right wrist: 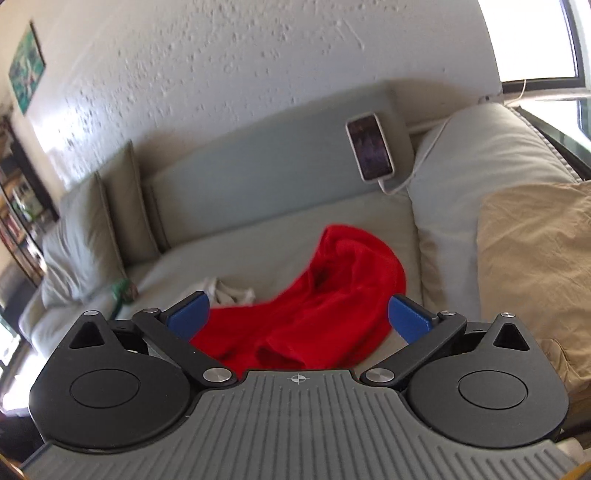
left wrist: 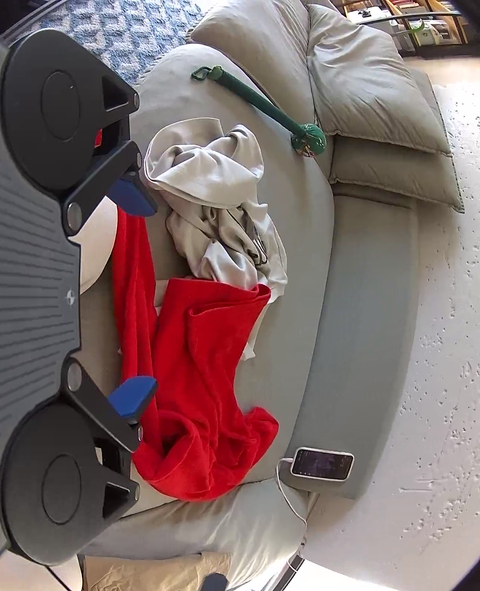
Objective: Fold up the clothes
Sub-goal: 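Lift the red sweatshirt with the right gripper and lay it flatter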
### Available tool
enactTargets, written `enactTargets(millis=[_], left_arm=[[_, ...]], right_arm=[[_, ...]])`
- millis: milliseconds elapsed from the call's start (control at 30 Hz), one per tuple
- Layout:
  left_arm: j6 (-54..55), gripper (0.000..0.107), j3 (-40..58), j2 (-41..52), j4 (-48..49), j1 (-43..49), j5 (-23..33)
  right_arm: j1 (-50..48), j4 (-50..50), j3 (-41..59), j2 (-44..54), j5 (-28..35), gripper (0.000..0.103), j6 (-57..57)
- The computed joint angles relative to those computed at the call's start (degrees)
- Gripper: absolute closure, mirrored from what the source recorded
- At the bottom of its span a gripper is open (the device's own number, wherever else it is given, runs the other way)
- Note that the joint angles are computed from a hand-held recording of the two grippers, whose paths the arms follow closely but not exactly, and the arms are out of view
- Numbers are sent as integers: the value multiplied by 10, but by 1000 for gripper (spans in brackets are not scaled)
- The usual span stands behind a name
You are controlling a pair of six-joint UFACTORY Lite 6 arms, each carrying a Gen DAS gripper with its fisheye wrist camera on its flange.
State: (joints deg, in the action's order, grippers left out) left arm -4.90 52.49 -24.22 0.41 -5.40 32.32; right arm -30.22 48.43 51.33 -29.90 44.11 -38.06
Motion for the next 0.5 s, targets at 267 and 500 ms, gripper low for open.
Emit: enactTargets(millis=[267, 500], left_arm=[[-31, 13, 8, 40, 29, -25, -6], [-40, 20, 18, 93, 43, -48, -11]], right_arm=[[126, -52, -53, 77, -110, 23, -31], [204, -140, -34, 225, -215, 31, 56]])
